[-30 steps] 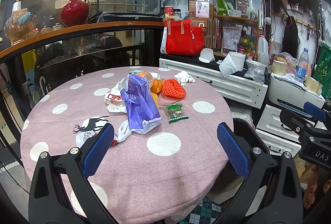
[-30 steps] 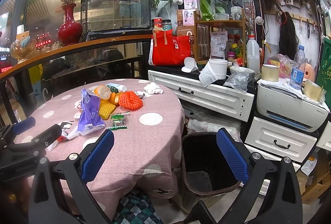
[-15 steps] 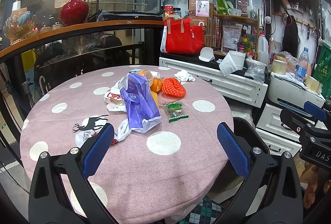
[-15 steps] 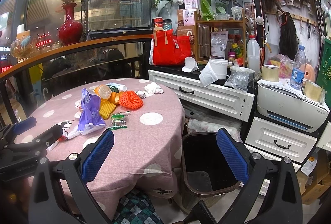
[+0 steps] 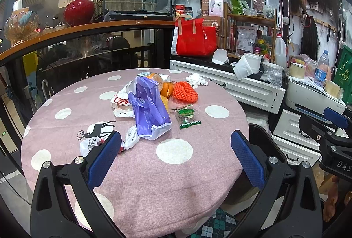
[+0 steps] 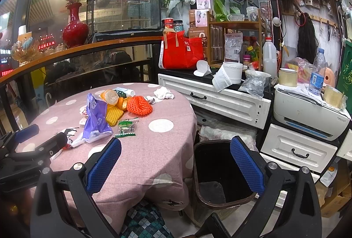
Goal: Collect trash
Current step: 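Grasp the purple plastic bag with the left gripper while the right grasps the green snack packet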
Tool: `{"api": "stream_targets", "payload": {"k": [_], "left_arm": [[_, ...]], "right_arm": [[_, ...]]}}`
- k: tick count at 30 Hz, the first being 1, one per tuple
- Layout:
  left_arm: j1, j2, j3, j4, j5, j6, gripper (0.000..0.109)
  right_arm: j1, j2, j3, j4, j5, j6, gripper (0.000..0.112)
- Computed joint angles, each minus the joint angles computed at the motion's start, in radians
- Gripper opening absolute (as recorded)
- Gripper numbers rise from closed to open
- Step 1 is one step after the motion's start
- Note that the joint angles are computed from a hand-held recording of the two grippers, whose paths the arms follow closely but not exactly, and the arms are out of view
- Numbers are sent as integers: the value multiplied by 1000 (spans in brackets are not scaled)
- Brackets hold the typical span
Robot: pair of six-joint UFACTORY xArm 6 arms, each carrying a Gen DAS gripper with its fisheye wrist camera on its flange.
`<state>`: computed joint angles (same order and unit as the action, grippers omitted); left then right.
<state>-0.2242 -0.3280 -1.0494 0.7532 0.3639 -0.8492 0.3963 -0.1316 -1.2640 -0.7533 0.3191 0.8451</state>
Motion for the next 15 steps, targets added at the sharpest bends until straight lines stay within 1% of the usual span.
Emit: {"api": "stream_targets", "payload": {"k": [5,9,11,15], "left_arm": [[9,18,-8,-45,14,46,98],[25,40,-26,-84,53,71,98],[39,56,-41,-116,77,92,98],[72,87,-59,-213,94,155,98]], "right_arm": [[6,3,1,5,7,-4,98],[16,19,-12,57,15,-69,97],[22,39,-29,132,24,-160,97],[29,112,-99,317,69,-355,97]]}}
